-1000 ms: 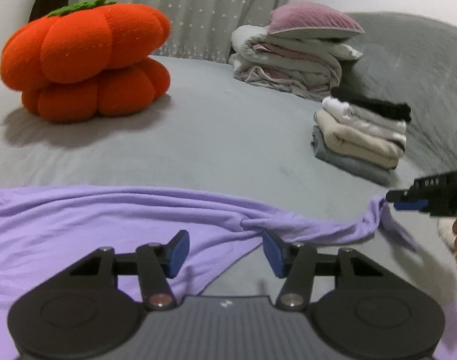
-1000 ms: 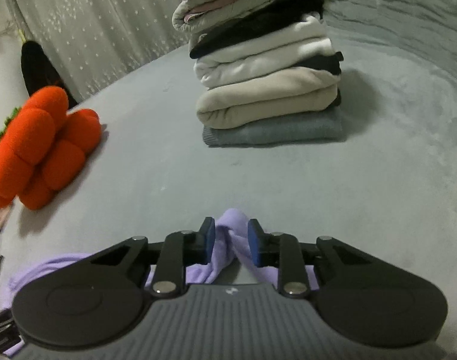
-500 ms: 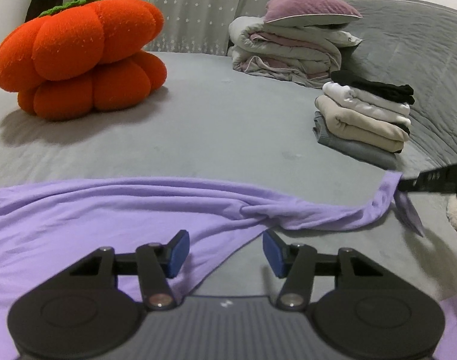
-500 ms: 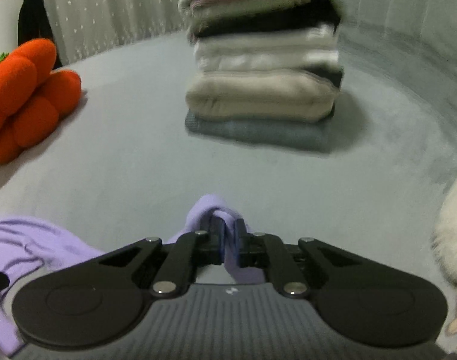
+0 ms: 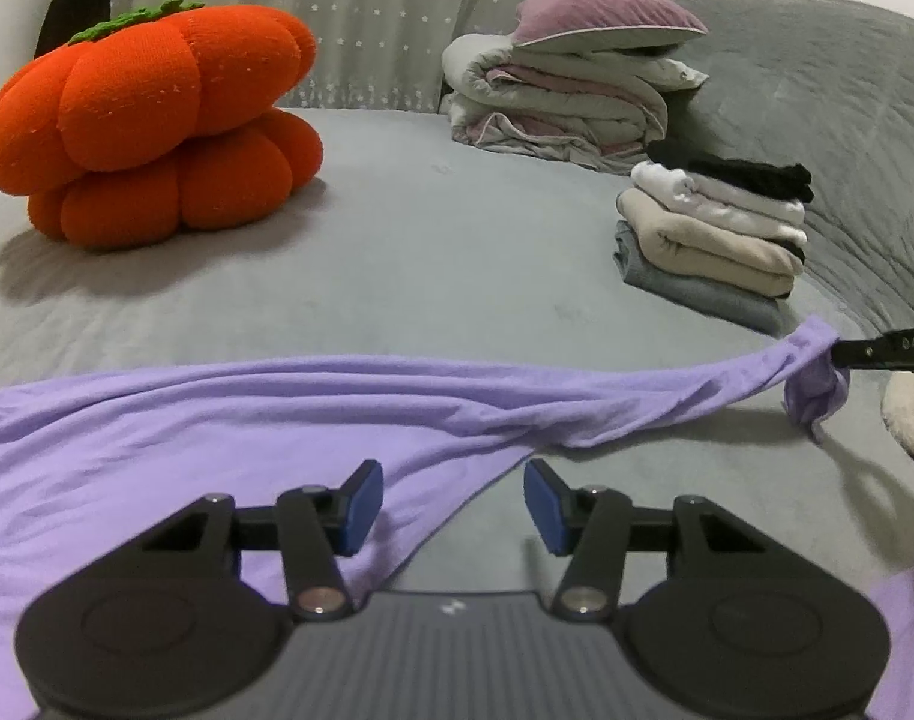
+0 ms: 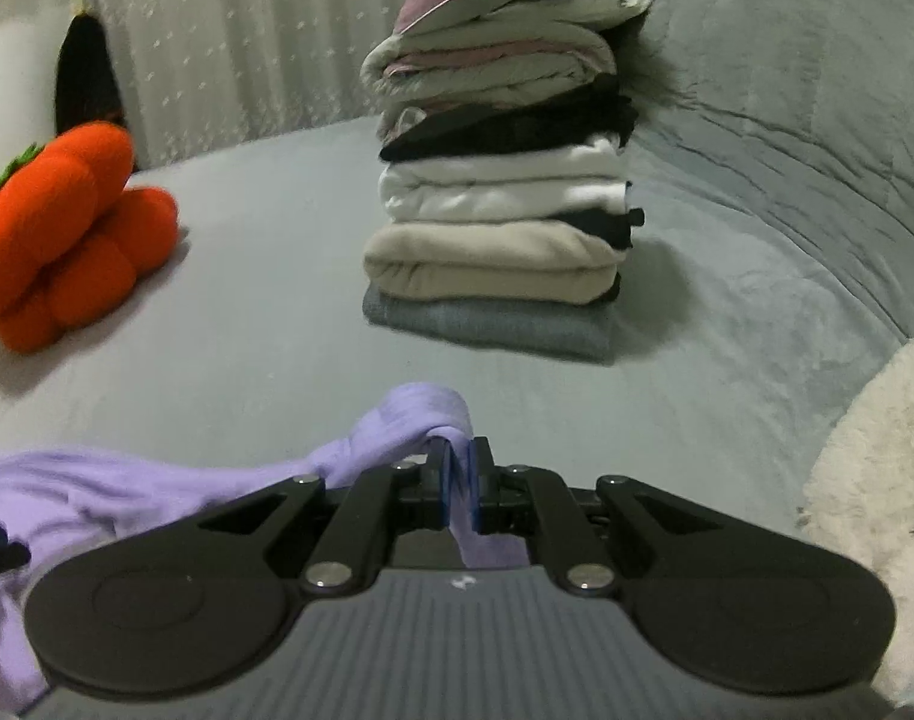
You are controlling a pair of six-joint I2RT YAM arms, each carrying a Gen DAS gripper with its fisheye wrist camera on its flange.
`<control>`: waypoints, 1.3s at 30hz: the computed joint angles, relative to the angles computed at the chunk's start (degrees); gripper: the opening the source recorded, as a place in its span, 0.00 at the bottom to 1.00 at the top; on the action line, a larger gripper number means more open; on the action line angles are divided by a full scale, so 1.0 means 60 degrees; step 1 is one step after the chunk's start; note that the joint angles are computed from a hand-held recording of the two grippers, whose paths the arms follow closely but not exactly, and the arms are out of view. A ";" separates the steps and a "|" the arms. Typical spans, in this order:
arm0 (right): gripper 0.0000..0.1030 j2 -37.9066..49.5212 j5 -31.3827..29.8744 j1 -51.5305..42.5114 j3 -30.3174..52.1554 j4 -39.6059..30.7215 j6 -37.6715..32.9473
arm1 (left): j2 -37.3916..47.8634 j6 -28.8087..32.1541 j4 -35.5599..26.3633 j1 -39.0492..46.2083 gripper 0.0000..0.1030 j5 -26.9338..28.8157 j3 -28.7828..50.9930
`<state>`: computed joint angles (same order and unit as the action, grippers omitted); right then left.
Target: Fold clothes
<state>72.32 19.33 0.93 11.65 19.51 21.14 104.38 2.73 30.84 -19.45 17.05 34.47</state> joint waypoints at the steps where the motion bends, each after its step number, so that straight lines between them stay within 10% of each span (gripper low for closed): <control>1: 0.06 -0.0095 -0.0222 -0.0092 -0.0034 -0.0182 -0.0152 | 0.0007 0.0007 0.0018 -0.0054 0.51 -0.0037 -0.0015; 14: 0.16 -0.0578 -0.3903 -0.2490 0.0207 -0.3197 -0.2309 | -0.0029 0.0975 0.0568 -0.1018 0.51 -0.0147 -0.0347; 21: 0.21 -0.1211 -0.6176 -0.4564 -0.0029 -0.2660 -0.1250 | 0.0715 0.1197 0.0789 -0.1940 0.51 -0.0201 0.0404; 34: 0.33 0.2042 -0.3922 -0.2744 0.0553 0.0018 0.0708 | 0.2178 0.1579 0.1185 -0.2694 0.43 -0.0031 0.1389; 39: 0.06 0.2827 -0.2211 -0.1745 0.0718 0.0643 0.0375 | 0.2312 0.1301 0.1123 -0.2651 0.20 0.0238 0.1547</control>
